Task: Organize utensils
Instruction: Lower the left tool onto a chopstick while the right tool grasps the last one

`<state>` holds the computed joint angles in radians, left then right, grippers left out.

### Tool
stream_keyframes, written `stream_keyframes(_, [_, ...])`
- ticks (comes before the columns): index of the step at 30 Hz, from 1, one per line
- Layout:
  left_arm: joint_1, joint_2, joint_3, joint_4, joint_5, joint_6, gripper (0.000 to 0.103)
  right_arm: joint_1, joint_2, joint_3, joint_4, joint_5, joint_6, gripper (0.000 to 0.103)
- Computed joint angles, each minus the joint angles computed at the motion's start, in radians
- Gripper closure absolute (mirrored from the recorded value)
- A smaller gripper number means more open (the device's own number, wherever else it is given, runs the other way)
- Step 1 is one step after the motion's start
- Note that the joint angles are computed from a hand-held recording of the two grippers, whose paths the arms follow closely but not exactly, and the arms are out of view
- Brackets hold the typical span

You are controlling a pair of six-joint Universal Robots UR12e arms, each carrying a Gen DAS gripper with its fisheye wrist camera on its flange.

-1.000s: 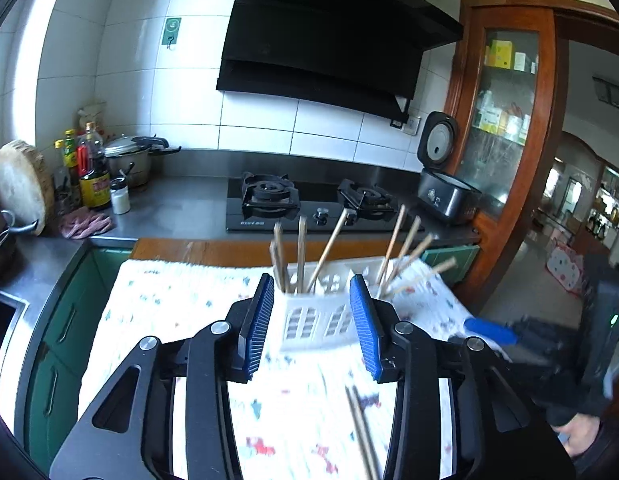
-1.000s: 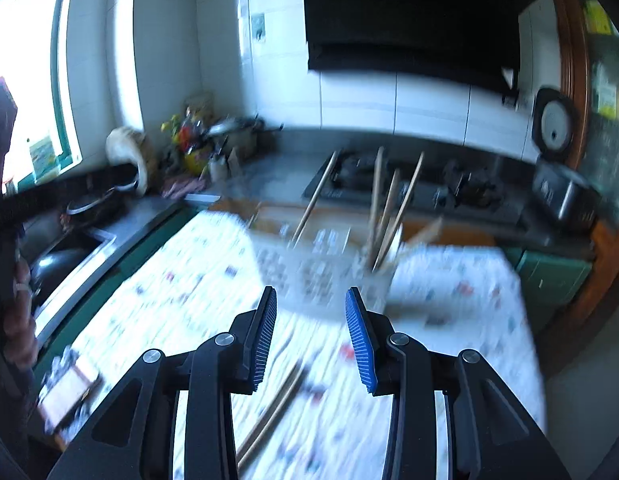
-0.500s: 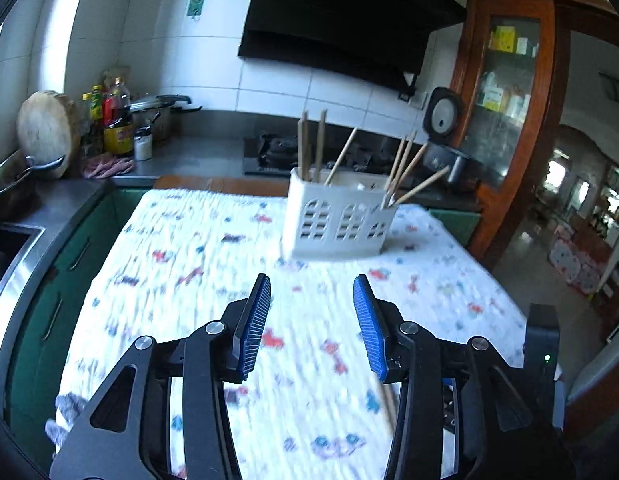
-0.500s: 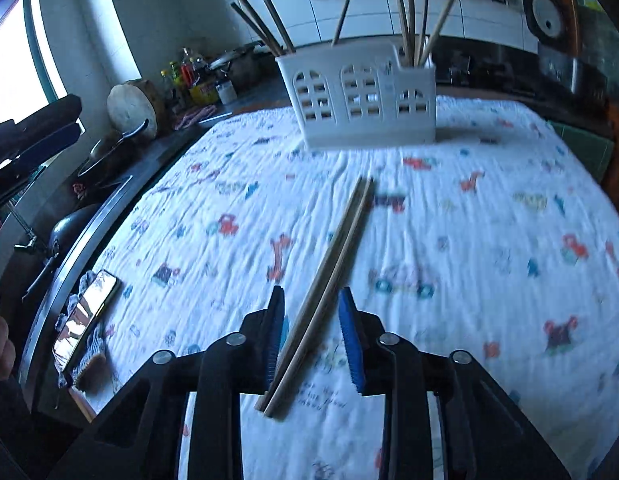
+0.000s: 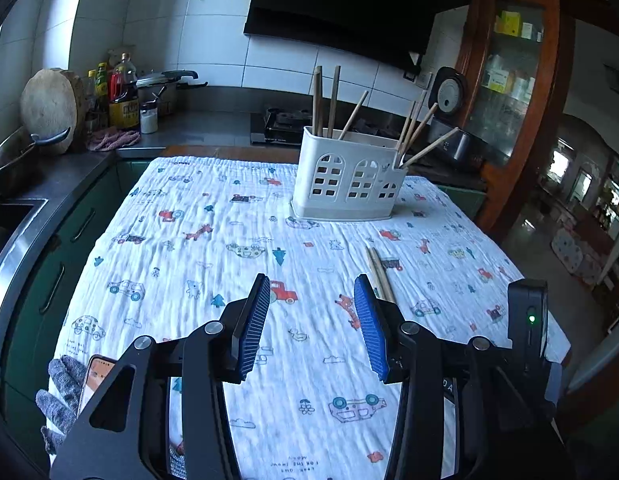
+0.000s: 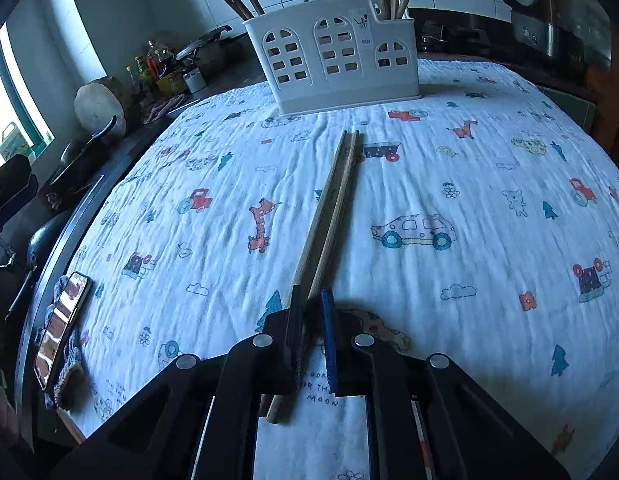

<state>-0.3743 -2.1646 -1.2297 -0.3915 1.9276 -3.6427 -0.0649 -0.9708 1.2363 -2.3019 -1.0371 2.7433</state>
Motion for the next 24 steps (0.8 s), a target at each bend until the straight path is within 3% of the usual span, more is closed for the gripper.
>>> stream_keyframes(11, [0.007, 0.006, -0.019, -0.005, -0.028, -0.032, 0.059, 0.02, 0.004, -0.005, -0.032, -0.077, 0.048, 0.094])
stream_keyframes(16, [0.005, -0.001, -0.016, -0.021, -0.054, -0.043, 0.059, 0.01, 0.001, 0.006, -0.054, -0.055, 0.063, 0.095])
stream_keyframes(24, [-0.009, -0.04, 0.03, -0.068, -0.114, -0.045, 0.059, -0.016, -0.015, 0.041, -0.121, -0.058, -0.008, 0.096])
